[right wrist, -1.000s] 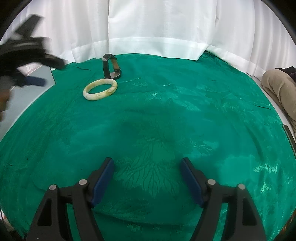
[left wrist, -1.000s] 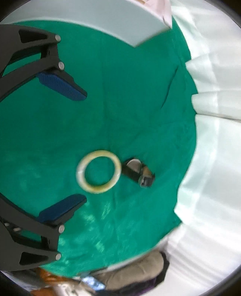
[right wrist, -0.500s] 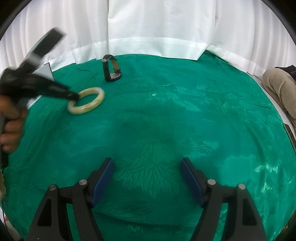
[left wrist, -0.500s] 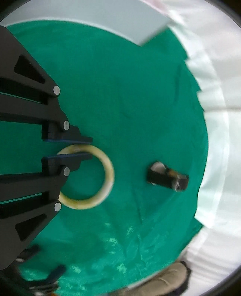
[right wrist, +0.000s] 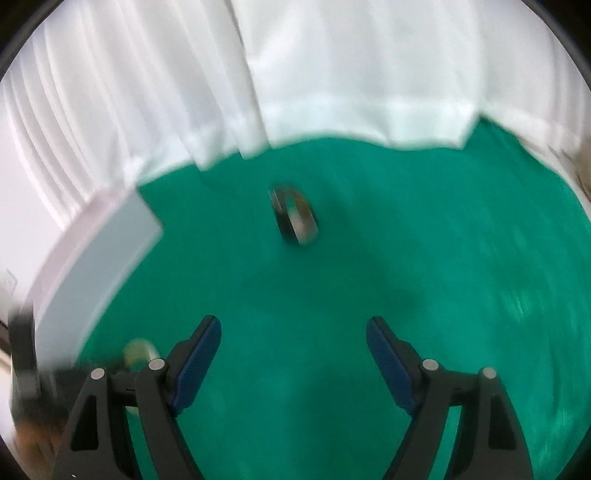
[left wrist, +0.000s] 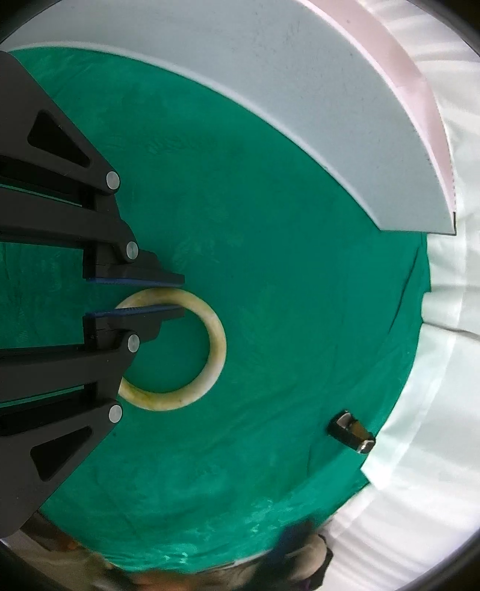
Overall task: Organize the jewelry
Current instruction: 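Grasp the jade bangle with the left tool while the right tool grasps the black watch, then carry the jade bangle and black watch into the white box and release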
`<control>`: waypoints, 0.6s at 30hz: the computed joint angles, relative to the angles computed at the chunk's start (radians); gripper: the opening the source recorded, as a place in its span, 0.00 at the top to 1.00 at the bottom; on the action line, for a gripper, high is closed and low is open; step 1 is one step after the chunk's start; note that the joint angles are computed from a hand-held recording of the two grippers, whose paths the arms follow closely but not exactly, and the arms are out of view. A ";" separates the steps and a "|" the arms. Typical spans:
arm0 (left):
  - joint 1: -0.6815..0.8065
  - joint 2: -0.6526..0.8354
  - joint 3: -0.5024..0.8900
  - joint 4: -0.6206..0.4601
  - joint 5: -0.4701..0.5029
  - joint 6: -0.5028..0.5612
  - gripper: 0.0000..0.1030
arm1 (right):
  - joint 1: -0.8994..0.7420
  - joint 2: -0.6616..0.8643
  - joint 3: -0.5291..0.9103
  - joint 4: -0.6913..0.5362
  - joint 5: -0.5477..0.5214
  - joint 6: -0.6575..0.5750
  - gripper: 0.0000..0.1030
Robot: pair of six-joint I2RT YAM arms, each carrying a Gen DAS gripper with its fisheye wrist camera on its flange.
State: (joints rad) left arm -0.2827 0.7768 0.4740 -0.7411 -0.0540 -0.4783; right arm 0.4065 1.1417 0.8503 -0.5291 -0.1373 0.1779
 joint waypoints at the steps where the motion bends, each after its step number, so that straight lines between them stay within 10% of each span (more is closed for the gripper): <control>1: -0.010 -0.003 -0.008 0.011 -0.011 -0.009 0.89 | 0.023 0.087 0.054 0.042 0.015 0.022 0.19; 5: -0.080 -0.026 -0.024 0.009 -0.078 -0.052 0.83 | 0.080 0.438 0.279 0.128 0.111 0.107 0.25; 7: -0.120 -0.023 -0.021 0.003 -0.114 -0.070 0.86 | 0.080 0.544 0.364 0.100 0.134 0.114 0.82; 18: 0.207 -0.260 -0.017 -0.139 0.207 0.054 0.92 | 0.007 0.159 0.202 0.015 0.001 -0.001 0.95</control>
State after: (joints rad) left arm -0.0758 0.5168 0.4573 -0.8803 0.1529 -0.4242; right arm 0.4132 1.3010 1.0523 -0.5137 -0.1359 0.1767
